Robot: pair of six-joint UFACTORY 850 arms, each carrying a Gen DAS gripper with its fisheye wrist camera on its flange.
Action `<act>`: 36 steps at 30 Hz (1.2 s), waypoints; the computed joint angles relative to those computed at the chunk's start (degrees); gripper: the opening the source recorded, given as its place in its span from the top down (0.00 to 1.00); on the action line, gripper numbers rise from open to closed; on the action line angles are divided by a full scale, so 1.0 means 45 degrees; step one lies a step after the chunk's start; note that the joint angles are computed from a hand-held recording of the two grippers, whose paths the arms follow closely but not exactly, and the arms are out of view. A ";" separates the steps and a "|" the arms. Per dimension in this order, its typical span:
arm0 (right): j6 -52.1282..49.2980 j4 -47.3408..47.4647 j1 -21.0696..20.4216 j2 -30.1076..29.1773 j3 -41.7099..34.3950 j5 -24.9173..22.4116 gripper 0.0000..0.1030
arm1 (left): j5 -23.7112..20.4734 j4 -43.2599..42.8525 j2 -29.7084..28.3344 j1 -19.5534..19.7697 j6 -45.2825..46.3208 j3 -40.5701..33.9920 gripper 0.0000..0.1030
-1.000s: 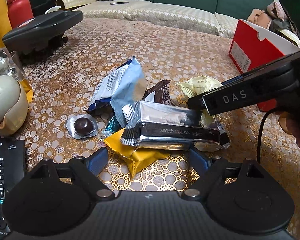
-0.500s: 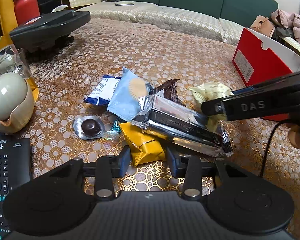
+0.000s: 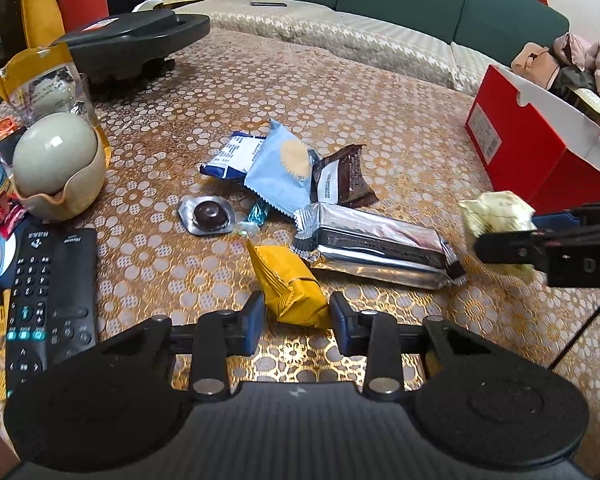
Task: Organize snacks
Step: 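Grasp the cream pastry bag with right tool while left tool grasps yellow wrapper, then carry both snacks into the red box and open both tools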
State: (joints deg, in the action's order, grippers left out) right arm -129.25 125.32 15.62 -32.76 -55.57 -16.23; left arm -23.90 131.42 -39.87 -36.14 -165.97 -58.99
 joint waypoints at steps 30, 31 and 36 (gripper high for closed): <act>-0.3092 0.2290 -0.2592 0.4470 0.3388 -0.1292 0.51 | -0.0775 -0.3020 0.1396 -0.2472 0.4756 -0.1725 0.67; -0.3236 0.2339 -0.2755 0.4464 0.3342 -0.1283 0.51 | -0.0725 -0.3214 0.1277 -0.2524 0.5094 -0.1996 0.67; -0.3833 0.2606 -0.3485 0.4304 0.3046 -0.1188 0.51 | -0.0193 -0.4219 0.0491 -0.2611 0.6792 -0.3606 0.67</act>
State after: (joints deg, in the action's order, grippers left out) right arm -146.50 137.04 -0.06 -13.39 -41.86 -21.57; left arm -24.76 112.44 -37.66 -47.89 -135.41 -75.22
